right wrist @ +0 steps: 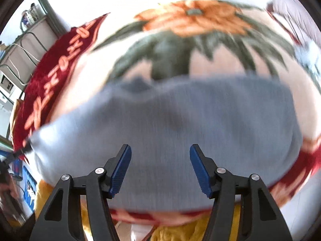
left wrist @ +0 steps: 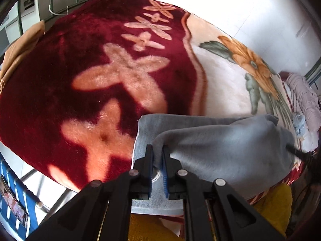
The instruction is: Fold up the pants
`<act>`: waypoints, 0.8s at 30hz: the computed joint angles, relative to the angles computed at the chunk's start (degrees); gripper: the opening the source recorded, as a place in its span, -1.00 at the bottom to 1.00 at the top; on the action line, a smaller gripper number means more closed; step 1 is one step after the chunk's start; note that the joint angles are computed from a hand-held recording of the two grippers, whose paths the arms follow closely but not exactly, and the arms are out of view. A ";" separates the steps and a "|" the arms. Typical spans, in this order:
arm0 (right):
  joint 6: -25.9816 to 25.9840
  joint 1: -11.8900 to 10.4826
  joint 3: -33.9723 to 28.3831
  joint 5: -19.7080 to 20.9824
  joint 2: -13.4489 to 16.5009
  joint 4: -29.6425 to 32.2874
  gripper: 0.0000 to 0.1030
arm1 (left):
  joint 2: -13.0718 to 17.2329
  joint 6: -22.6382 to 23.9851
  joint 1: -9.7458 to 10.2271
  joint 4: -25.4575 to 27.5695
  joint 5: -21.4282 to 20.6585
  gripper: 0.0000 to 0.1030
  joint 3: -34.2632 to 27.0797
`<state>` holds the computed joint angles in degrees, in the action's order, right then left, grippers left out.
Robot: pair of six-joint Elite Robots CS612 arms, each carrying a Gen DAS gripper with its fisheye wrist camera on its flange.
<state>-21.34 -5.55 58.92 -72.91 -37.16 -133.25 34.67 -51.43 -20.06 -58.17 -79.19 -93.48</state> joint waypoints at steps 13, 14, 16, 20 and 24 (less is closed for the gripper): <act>-9.86 2.63 -19.81 -0.51 10.82 14.09 -0.83 | 1.22 -2.43 -0.42 -4.05 0.90 -0.83 -2.18; -10.19 2.44 -17.60 1.14 9.75 9.90 -0.83 | 1.36 -1.86 -0.78 -4.63 2.25 -0.83 -2.81; -9.24 2.28 -15.38 3.15 8.87 4.38 -0.84 | 0.83 -0.42 -1.29 -3.40 4.67 -0.83 -2.61; -9.89 3.63 -19.87 -1.96 11.76 7.41 -0.84 | -0.42 0.78 -1.28 1.53 8.27 -0.74 0.22; -11.76 4.89 -18.40 -8.12 12.28 2.90 -0.82 | -1.75 -3.51 -1.43 8.95 13.69 -0.44 1.85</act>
